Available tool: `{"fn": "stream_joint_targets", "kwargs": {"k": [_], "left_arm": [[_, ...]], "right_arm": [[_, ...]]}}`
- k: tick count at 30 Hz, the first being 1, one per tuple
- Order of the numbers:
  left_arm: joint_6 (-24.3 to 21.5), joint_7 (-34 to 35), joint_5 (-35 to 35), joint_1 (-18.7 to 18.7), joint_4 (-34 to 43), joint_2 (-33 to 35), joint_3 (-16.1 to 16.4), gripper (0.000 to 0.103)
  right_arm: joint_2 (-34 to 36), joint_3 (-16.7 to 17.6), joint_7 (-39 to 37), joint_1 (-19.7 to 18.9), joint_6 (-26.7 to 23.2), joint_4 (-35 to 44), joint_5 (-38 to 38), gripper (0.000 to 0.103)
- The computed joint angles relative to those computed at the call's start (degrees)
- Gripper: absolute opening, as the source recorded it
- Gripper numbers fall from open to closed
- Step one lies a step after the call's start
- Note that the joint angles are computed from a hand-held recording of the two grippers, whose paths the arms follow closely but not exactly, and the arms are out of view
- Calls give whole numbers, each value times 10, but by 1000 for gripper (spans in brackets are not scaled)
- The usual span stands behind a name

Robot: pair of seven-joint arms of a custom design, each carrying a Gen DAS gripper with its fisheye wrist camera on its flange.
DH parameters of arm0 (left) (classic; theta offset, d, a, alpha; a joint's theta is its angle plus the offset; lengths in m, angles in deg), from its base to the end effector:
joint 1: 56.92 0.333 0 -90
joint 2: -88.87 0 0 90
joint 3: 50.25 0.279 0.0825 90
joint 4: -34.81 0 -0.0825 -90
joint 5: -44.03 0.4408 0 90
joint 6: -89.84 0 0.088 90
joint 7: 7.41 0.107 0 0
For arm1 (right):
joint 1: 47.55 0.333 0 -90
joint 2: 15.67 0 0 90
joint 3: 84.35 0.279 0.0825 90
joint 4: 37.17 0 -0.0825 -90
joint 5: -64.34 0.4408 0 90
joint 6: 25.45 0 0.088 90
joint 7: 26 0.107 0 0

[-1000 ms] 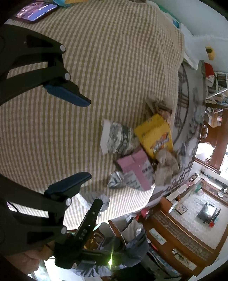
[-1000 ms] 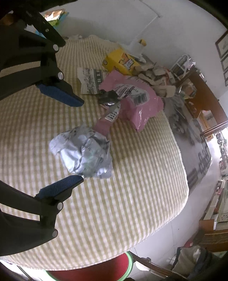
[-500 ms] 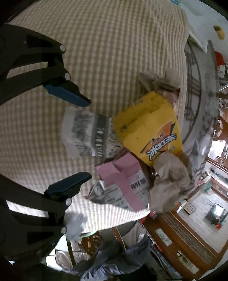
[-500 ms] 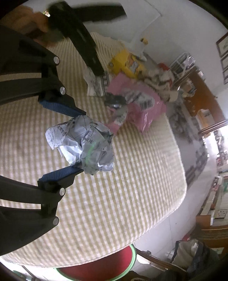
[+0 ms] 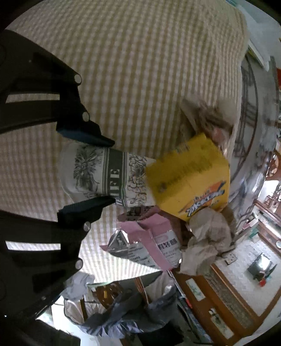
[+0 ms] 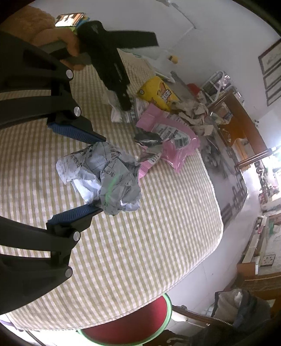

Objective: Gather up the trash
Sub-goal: 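Grasp the crumpled foil wad with the right tool while the left tool grasps the white printed cup, then lift the foil wad with the right tool while the left tool lifts the white cup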

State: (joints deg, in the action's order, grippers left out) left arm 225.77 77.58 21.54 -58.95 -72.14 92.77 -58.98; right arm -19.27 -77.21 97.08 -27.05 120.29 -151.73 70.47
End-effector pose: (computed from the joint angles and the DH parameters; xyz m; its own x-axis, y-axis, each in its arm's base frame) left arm 0.6556 -0.1273 0.4677 0.0427 -0.9164 0.3981 -0.9222 -0.1894 -0.3372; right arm 0.5665 0.2964 0.4979 -0.0595 -0.9205 -0.3861 -0.8746 0.2345 -0.4243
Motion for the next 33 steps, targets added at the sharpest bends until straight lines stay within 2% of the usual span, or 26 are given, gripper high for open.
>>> {"fn": "stream_joint_targets", "kwargs": {"k": [6, 13, 24, 26, 30, 33], "left_arm": [[-9, 21, -38, 2, -57, -63, 13, 45], [-37, 52, -41, -12, -97, -111, 31, 45], [-44, 48, -19, -21, -95, -103, 33, 46], [-47, 44, -12, -20, -88, -96, 32, 48], [-44, 28, -4, -18, -85, -88, 28, 63], [-45, 21, -3, -17, -84, -83, 27, 64]], "right_arm": [[10, 2, -12, 5, -2, 10, 6, 55], [14, 2, -14, 9, -6, 13, 12, 55], [-9, 3, 5, 7, 0, -15, 10, 55], [-13, 3, 6, 6, 1, -19, 11, 55], [-16, 4, 10, 5, 1, -22, 11, 55], [-16, 4, 8, 4, 0, -22, 13, 55]]}}
